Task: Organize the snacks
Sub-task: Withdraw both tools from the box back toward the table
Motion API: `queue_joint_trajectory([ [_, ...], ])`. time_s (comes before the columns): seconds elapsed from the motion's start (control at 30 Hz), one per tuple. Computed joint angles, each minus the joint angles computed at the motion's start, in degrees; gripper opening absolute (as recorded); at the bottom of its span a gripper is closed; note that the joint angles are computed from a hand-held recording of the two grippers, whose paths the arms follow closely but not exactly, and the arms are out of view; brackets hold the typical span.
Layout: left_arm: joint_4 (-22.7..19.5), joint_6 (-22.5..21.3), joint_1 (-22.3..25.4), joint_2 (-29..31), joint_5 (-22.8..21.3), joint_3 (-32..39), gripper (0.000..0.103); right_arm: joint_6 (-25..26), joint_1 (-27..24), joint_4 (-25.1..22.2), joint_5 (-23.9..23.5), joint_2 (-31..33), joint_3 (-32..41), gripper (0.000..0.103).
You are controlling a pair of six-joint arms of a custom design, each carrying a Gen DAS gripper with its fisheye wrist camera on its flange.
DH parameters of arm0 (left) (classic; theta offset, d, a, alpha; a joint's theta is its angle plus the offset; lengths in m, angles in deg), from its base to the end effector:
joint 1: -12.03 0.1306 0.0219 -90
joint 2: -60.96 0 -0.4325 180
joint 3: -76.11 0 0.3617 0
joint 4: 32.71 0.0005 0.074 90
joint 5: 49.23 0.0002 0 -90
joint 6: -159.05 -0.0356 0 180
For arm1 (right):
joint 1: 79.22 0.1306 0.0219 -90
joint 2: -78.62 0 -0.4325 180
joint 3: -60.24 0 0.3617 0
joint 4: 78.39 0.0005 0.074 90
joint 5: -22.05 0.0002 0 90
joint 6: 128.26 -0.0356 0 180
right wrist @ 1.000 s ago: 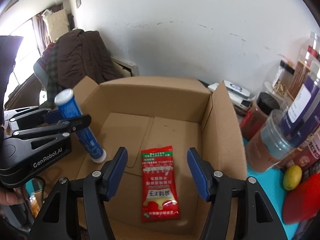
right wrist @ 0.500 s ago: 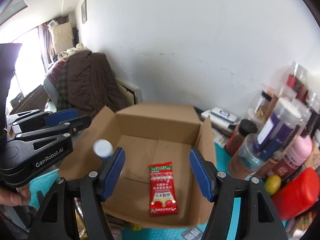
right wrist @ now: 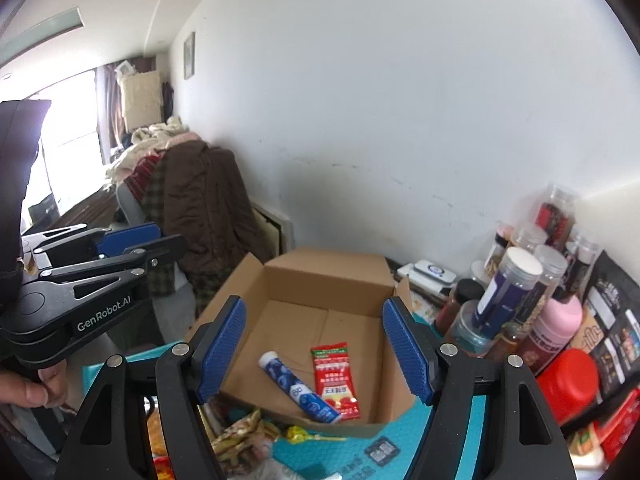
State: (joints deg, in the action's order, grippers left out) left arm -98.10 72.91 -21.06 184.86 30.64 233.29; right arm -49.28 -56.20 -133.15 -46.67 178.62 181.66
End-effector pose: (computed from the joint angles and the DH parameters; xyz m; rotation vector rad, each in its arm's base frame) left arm 0.5542 -0.3543 0.6299 0.4354 2.0825 -0.1938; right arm 0.4867 0.1922 0.6296 -0.0080 2.1088 -0.0458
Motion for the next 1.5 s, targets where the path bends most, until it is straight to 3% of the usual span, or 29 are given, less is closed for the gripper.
queue_joint_trajectory([
  [0.3,7.85,0.45,-1.06,-9.87,-0.10,-15.63,0.029,-0.36,4.18,1.25,4.46,-5.01,-4.09,0.075],
  [0.6,11.86,0.25,-2.11,-17.13,0.05,-27.44,0.029,-2.65,8.09,2.59,7.96,-9.54,-10.10,0.079],
  [1.07,11.52,2.23,-3.26,-22.45,1.42,-37.46,0.029,-8.08,12.45,3.38,10.79,-13.92,-18.29,0.086],
  [1.4,12.21,3.90,-4.09,-24.84,-0.93,-43.63,0.030,-12.81,12.72,3.45,9.76,-15.52,-23.40,0.086],
  [1.43,11.84,4.13,-4.22,-24.87,-1.46,-44.00,0.033,-13.41,12.63,3.32,9.38,-15.60,-23.84,0.086],
  [1.47,11.51,4.40,-4.36,-24.90,-1.93,-44.37,0.048,-13.90,12.47,3.19,8.97,-15.62,-24.24,0.086],
  [1.5,11.65,4.64,-4.40,-25.04,-2.01,-44.94,0.070,-14.45,12.30,2.96,8.58,-15.61,-24.68,0.086],
])
